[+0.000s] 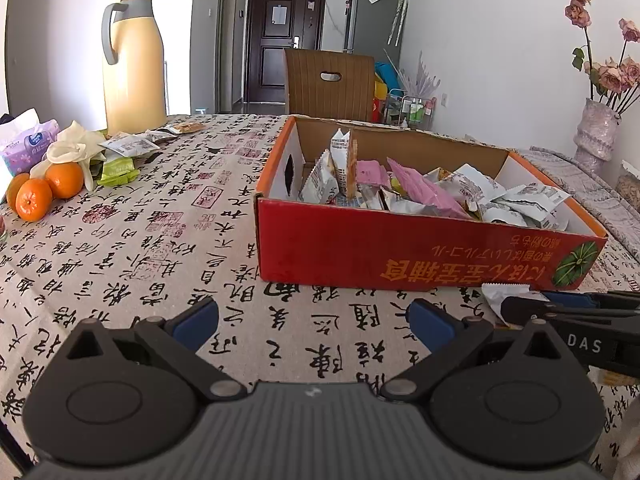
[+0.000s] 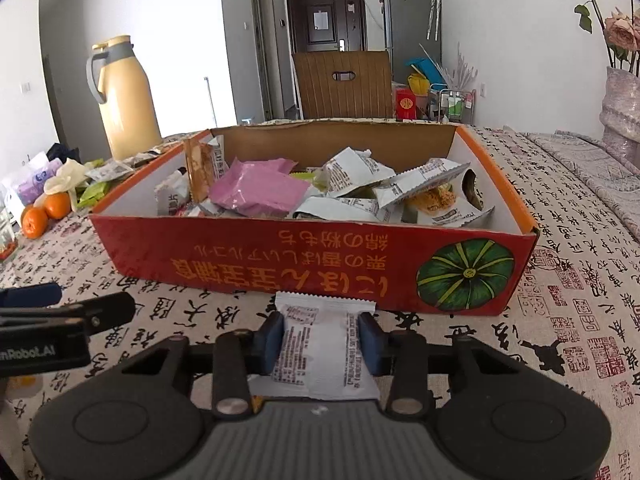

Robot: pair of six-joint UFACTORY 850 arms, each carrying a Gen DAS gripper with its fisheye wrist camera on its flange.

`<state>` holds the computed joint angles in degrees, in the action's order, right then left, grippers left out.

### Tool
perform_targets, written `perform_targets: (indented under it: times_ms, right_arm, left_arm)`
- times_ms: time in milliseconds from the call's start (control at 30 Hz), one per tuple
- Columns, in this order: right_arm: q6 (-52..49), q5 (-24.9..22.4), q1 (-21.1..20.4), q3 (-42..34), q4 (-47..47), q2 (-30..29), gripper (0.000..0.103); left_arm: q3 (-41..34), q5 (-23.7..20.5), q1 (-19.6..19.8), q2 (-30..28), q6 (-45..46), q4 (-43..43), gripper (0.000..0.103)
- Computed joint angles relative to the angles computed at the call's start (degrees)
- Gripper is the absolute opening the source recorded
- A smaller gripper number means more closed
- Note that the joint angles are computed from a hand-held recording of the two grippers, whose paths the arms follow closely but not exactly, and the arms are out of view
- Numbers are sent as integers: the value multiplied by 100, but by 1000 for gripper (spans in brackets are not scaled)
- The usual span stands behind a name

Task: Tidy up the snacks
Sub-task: 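Grasp a white packet with the right gripper, then grasp a cracker packet with the left gripper while the right gripper holds the white packet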

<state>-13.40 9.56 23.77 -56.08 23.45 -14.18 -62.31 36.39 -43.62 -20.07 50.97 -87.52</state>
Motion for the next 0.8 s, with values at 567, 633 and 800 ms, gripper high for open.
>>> perform_targets:
  times_ms: [567,633,800]
  right_arm:
    - [1648,595,-200,732,-1524,683,40]
    - [1769,675,-264,822,-1629,766,40]
    - [2023,866,-426,1029,-1779,927,40]
  left_arm:
    - [-214,131,-52,-86,629,-526,103]
    - [-274,168,-97,-93,746,-597,103]
    - [-482,141,-247,-166,954,-636,103]
